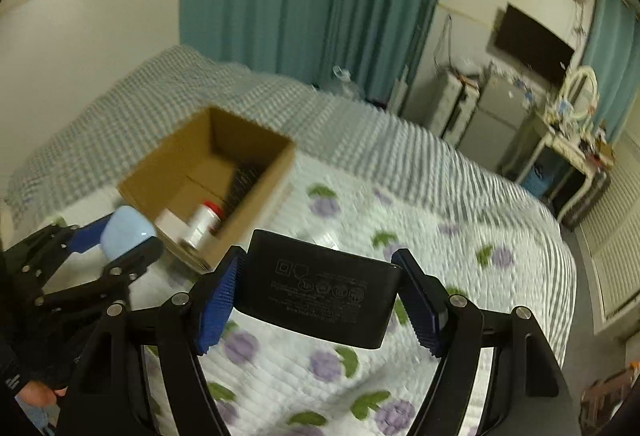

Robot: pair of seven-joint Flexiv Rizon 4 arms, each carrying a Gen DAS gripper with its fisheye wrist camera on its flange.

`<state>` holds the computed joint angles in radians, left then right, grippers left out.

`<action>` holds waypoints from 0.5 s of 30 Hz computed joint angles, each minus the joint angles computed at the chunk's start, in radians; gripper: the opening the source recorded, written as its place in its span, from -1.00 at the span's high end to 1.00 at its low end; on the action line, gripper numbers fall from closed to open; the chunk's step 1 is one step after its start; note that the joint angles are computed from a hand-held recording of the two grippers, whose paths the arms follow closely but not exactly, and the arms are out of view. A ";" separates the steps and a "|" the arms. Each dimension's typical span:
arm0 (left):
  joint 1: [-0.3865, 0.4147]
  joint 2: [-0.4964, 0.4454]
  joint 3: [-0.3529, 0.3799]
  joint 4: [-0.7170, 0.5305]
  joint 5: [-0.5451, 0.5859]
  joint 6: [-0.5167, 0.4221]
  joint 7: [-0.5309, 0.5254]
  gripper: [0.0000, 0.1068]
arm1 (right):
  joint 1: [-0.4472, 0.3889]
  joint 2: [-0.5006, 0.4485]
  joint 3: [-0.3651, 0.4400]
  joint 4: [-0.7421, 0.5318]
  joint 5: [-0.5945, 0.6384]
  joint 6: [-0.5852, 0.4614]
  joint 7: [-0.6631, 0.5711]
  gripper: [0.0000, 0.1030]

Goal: Organize rigid objects
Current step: 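Carry the black charger into the box with the right tool while the left tool carries the earbud case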

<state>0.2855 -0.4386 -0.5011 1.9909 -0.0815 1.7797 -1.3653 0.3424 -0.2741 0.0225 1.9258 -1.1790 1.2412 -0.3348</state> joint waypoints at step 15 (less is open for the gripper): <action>0.025 -0.135 0.012 -0.243 -0.037 -0.115 0.192 0.04 | 0.119 -0.233 -0.022 -0.365 0.215 0.009 -0.259 -0.39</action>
